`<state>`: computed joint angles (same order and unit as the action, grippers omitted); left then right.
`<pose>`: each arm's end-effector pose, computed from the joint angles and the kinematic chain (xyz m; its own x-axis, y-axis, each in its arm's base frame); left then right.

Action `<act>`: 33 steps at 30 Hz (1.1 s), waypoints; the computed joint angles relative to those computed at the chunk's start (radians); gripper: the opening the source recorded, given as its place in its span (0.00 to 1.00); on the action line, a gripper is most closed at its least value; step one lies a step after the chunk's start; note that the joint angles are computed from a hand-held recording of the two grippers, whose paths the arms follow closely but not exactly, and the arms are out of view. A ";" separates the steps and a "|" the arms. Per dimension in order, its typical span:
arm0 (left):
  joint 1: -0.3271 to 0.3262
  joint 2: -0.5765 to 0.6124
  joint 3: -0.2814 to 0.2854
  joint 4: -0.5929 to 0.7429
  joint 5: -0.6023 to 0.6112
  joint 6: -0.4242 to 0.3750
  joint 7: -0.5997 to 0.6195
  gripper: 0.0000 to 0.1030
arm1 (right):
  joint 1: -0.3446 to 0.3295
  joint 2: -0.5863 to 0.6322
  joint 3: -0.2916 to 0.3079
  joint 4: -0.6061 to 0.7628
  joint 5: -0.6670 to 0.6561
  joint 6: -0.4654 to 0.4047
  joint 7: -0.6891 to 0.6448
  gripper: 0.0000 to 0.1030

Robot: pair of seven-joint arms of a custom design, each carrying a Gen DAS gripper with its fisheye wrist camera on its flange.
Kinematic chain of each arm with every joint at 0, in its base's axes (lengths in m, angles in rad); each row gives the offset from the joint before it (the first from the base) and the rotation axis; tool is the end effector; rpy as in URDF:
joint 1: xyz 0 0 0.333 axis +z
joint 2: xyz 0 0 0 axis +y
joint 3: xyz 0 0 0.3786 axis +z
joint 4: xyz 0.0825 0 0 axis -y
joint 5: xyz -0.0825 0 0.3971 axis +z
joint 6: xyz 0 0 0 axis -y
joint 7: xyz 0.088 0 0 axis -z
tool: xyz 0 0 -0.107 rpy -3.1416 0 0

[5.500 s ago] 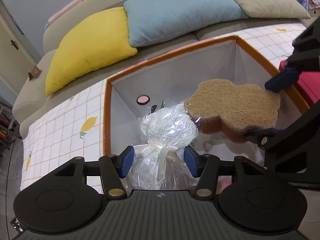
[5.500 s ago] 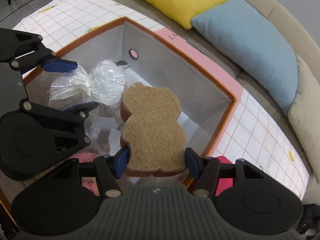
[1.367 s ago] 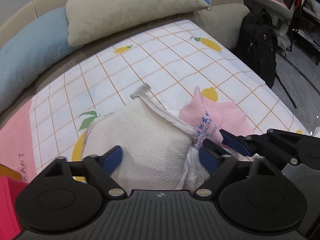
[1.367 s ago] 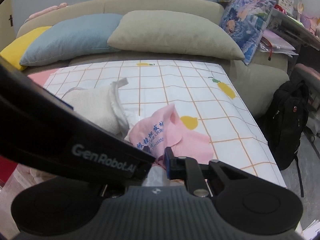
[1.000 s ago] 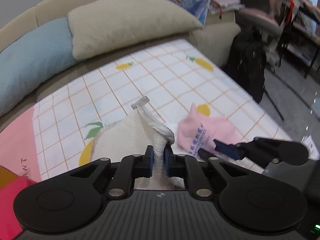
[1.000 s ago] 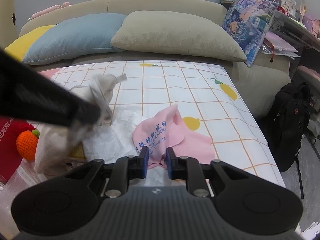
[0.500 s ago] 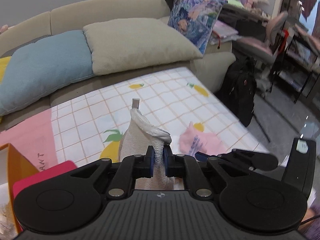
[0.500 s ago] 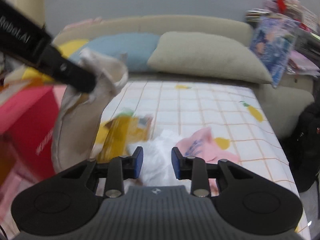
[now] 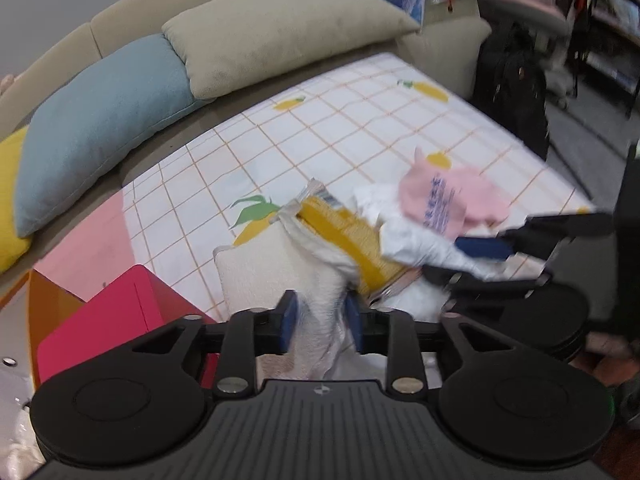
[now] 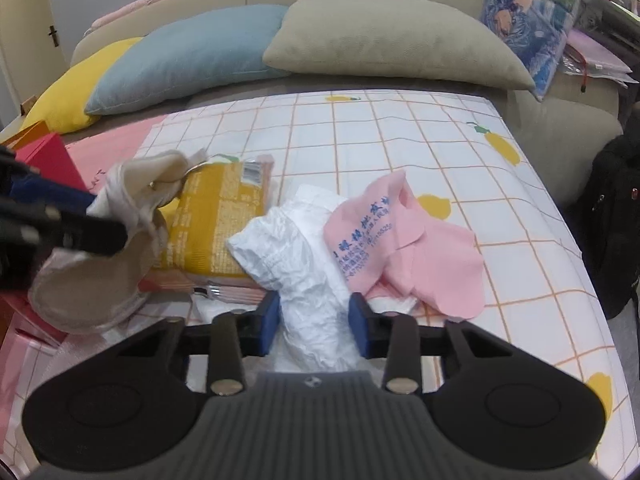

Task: Organize soft objects
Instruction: 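Lift the towel and tissue and carry them over the white box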

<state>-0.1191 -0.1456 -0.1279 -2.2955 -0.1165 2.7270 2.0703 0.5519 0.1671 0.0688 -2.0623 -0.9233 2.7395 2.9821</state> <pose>0.5205 -0.1297 0.5288 -0.5574 -0.8082 -0.1901 -0.6455 0.5659 -0.5129 0.4942 0.3892 0.4527 0.0172 -0.9942 -0.1064 -0.7586 0.0563 -0.6492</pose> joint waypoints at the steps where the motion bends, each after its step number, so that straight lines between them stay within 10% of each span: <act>1: 0.011 0.002 -0.011 -0.004 0.045 0.006 -0.026 0.49 | -0.001 -0.002 -0.002 -0.004 0.002 0.005 0.008 0.20; 6: 0.031 0.010 -0.029 -0.022 0.180 0.037 -0.087 0.52 | -0.008 -0.014 -0.006 -0.020 0.006 0.018 0.050 0.05; 10: 0.035 0.012 -0.027 -0.042 0.248 0.077 -0.089 0.24 | -0.004 -0.050 -0.020 -0.034 -0.148 0.059 0.222 0.04; 20: -0.177 -0.125 0.162 -0.084 -0.386 0.108 0.359 0.12 | -0.084 -0.154 0.051 -0.046 -0.459 0.155 0.626 0.04; 33: -0.109 -0.280 0.229 -0.029 -0.740 -0.199 0.418 0.11 | -0.150 -0.230 0.097 0.047 -0.347 0.262 0.521 0.04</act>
